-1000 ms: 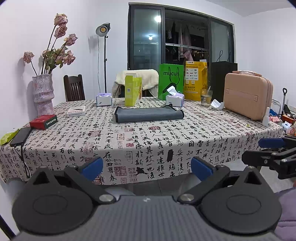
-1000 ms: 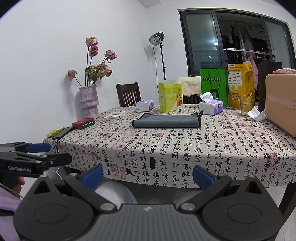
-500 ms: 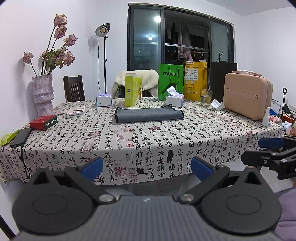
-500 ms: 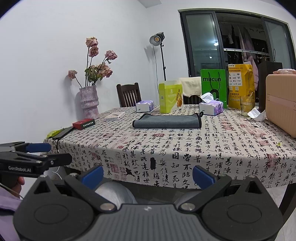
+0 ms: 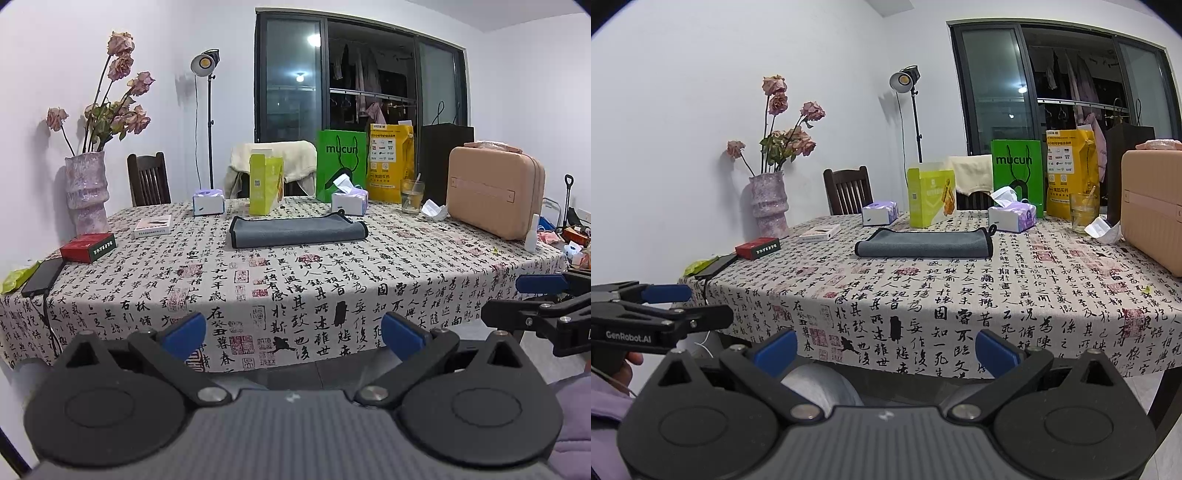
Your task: Fold towel
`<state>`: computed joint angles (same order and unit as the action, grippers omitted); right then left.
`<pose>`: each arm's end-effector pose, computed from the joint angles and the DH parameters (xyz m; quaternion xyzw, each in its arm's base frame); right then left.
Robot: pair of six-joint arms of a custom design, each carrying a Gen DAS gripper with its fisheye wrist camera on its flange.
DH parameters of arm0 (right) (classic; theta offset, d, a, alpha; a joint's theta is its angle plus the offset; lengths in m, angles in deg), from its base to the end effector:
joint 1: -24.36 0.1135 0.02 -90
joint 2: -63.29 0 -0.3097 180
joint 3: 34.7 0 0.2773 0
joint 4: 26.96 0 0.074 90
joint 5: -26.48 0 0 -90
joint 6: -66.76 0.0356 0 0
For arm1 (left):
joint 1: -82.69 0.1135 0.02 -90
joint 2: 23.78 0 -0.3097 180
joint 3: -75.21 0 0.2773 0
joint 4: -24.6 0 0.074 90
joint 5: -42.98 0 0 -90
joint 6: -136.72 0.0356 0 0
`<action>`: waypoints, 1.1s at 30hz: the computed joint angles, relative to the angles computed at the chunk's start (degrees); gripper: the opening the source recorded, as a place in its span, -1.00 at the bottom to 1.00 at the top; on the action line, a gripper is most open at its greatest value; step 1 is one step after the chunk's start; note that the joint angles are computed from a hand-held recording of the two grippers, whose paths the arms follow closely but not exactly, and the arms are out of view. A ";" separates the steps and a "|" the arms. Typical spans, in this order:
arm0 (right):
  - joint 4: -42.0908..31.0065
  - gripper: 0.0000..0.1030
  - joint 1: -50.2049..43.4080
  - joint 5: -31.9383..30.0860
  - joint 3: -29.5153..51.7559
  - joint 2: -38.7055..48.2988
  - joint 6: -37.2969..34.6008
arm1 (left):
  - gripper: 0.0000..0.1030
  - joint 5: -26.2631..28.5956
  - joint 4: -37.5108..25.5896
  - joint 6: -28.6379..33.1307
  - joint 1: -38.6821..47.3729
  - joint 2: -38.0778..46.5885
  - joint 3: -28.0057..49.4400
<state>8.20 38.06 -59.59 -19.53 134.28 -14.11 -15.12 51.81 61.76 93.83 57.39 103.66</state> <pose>0.1729 0.0396 0.1383 -0.0133 0.8221 0.0849 0.5629 0.2337 0.0268 0.1540 0.1742 0.8078 -0.1102 0.5523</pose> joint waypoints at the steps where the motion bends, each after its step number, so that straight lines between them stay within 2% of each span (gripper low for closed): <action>1: 0.05 1.00 0.00 0.02 -0.01 -0.03 -0.02 | 1.00 -0.05 0.01 -0.04 -0.04 0.02 0.05; 33: 1.64 1.00 0.20 -0.36 -0.23 0.35 -0.38 | 1.00 0.54 1.55 -0.24 0.03 -0.24 -0.69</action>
